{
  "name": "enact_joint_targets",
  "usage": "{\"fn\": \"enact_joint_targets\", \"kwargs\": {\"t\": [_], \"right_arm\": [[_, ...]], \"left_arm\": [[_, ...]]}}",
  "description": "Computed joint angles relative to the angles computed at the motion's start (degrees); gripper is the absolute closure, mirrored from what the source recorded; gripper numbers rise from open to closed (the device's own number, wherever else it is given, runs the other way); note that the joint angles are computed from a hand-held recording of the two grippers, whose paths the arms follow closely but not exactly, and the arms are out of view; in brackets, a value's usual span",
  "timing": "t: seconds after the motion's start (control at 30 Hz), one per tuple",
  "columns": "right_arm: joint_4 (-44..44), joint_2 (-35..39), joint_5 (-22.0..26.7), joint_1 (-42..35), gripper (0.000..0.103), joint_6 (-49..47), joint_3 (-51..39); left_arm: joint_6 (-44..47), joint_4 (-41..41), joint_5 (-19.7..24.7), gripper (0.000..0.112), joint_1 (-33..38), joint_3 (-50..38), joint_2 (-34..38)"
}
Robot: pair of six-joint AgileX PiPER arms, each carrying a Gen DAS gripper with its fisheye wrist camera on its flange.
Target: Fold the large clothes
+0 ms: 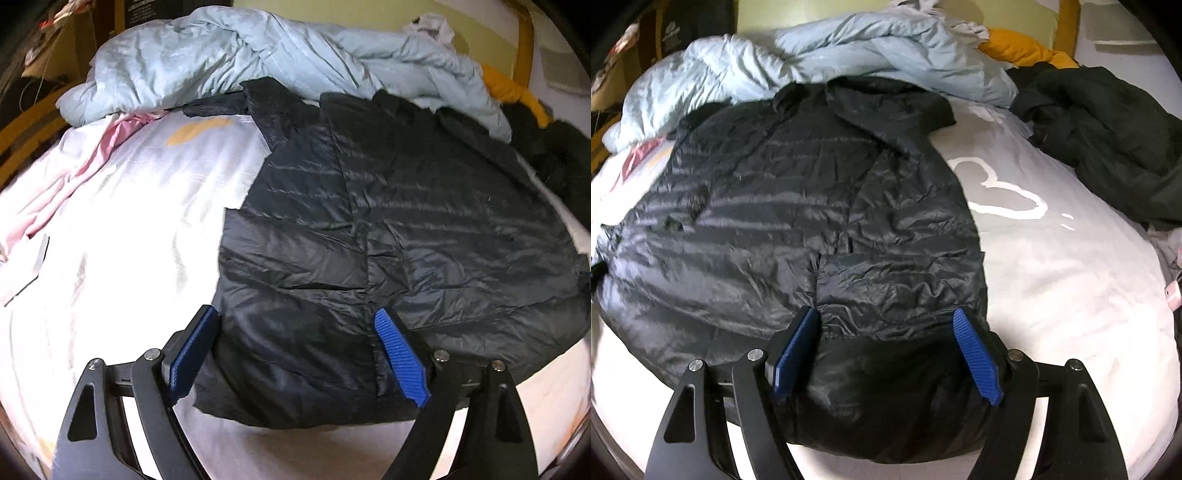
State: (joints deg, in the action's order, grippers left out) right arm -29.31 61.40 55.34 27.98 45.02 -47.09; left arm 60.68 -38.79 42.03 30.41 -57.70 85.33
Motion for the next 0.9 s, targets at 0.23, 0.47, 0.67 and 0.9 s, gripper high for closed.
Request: {"fn": "enact_joint_targets", "kwargs": {"t": [0.23, 0.47, 0.67, 0.9], "right_arm": [[-3.19, -6.35, 6.6, 6.56, 0.022, 5.11, -2.27], [-3.86, -8.61, 10.37, 6.13, 0.017, 6.15, -2.9], [2.37, -8.07, 6.03, -4.22, 0.017, -0.84, -0.42], [12.67, -4.06, -2.88, -17.11, 0.091, -11.64, 2.04]], "left_arm": [[6.4, -4.8, 6.8, 0.024, 5.62, -2.69, 0.28], [9.04, -8.72, 9.24, 0.024, 8.79, -5.11, 1.06], [-3.07, 0.38, 7.66, 0.024, 7.17, -10.47, 6.83], [-10.43, -2.38, 22.2, 0.087, 11.18, -20.9, 18.07]]}}
